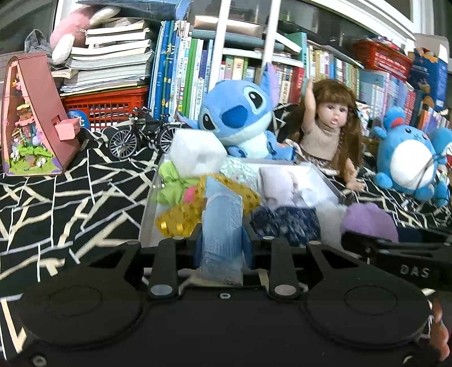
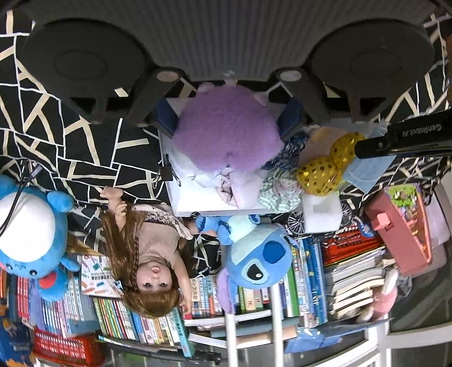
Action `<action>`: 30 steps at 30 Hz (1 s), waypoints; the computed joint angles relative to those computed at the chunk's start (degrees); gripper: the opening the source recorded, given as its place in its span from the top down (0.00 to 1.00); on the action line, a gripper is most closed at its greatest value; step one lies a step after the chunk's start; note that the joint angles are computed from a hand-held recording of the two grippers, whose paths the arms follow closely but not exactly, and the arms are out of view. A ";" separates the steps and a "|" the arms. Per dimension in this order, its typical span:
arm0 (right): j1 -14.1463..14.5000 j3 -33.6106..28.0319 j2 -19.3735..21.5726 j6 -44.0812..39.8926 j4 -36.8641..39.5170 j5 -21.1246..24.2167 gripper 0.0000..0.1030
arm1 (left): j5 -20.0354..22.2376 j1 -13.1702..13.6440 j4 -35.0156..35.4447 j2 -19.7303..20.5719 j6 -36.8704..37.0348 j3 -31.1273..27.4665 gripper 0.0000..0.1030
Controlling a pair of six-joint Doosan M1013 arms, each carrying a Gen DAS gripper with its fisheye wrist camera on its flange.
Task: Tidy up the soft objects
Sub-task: 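Carry the mask packet with the left tool while the right tool carries the purple ball toward the box, then lower the purple ball into the box and open the right tool while the left tool lowers the mask packet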
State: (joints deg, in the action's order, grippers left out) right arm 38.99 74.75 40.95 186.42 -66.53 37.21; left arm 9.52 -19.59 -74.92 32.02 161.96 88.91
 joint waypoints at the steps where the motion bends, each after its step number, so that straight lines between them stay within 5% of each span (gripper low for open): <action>1: -0.25 -0.29 0.01 -0.22 0.82 -0.27 0.25 | 0.45 0.15 3.07 0.40 -3.47 -0.99 0.75; 11: -2.96 -3.57 0.55 -3.09 7.49 -3.69 0.25 | 3.34 0.55 17.91 4.45 -20.72 -8.92 0.75; 30: -4.53 -10.10 5.02 -9.04 14.80 -5.63 0.25 | 4.62 0.09 17.98 6.67 -18.69 -10.84 0.74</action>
